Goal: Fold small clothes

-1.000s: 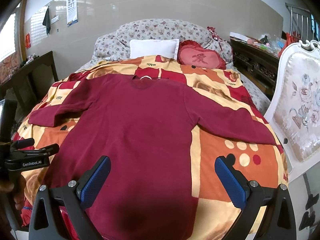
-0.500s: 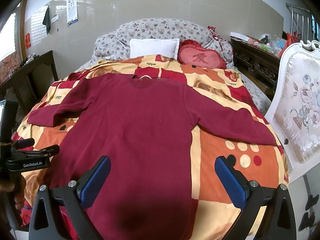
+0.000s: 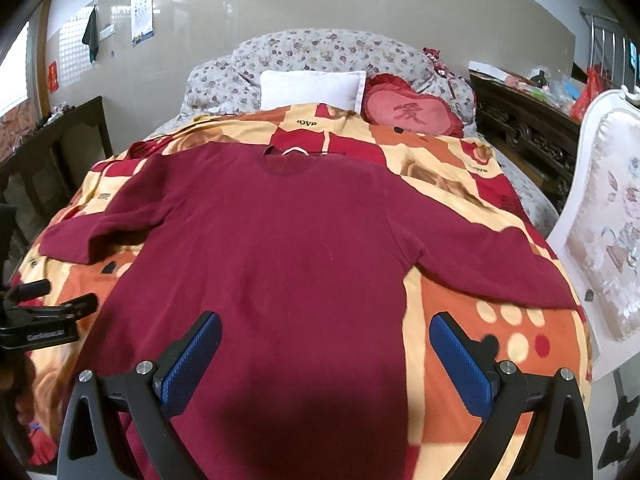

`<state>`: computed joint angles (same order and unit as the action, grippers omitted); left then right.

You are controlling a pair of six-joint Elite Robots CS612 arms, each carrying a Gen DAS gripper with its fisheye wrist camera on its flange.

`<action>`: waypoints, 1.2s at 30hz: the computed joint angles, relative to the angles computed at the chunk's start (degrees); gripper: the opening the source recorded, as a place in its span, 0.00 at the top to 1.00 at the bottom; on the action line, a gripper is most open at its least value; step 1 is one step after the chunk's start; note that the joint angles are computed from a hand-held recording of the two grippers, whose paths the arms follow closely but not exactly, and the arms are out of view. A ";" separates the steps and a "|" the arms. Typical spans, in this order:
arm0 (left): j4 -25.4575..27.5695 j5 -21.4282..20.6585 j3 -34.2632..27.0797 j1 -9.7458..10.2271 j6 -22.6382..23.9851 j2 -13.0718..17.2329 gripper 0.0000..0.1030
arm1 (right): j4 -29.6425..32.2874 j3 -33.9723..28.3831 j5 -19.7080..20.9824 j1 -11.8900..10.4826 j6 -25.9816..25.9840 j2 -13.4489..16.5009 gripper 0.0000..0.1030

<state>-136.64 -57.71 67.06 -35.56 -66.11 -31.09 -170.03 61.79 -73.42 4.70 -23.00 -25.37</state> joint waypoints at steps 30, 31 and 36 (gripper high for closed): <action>-12.88 -2.53 1.04 2.95 1.39 4.30 0.00 | 16.57 -17.92 -3.50 1.62 0.21 11.57 0.00; -13.31 -2.64 1.24 2.93 1.33 4.27 0.00 | 16.27 -17.84 -3.47 1.61 0.24 11.58 0.00; -12.51 -2.41 0.40 2.94 1.41 4.63 0.00 | 15.17 -17.46 -3.31 1.56 0.31 11.57 0.00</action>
